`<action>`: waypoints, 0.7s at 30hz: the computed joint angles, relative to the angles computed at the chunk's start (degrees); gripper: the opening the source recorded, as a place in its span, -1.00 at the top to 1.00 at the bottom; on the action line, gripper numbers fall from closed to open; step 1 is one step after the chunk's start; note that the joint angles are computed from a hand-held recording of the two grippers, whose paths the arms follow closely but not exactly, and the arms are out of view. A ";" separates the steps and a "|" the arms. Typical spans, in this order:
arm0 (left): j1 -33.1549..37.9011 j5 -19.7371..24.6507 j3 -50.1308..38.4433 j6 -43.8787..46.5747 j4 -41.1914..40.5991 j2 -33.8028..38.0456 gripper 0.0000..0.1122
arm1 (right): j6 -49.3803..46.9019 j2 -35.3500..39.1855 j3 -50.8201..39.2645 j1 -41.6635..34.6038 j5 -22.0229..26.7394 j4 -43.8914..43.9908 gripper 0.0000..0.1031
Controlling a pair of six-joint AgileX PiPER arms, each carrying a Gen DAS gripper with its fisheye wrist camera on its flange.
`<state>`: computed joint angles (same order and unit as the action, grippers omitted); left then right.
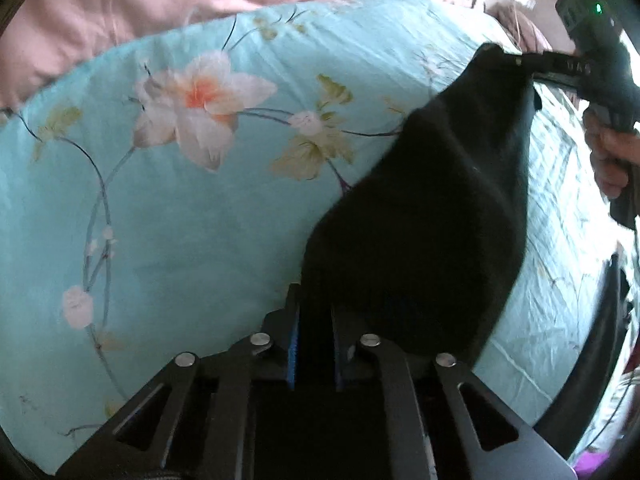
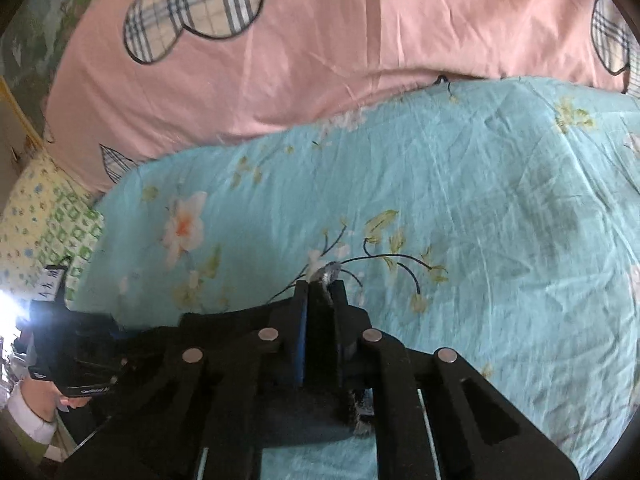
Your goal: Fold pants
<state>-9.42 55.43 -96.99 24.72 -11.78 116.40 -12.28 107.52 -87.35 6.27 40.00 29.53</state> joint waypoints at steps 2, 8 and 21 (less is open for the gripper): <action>-0.24 -1.88 4.91 1.83 -2.06 -4.26 0.87 | -0.55 -2.99 2.60 0.01 -0.87 0.48 0.80; -0.29 -4.12 17.86 4.03 -7.52 -17.54 0.88 | -7.40 -13.45 11.94 -2.55 -1.17 7.31 0.80; -4.42 -4.24 38.22 0.86 -11.75 -40.22 0.89 | -25.02 -38.48 36.65 -11.71 4.84 18.99 0.86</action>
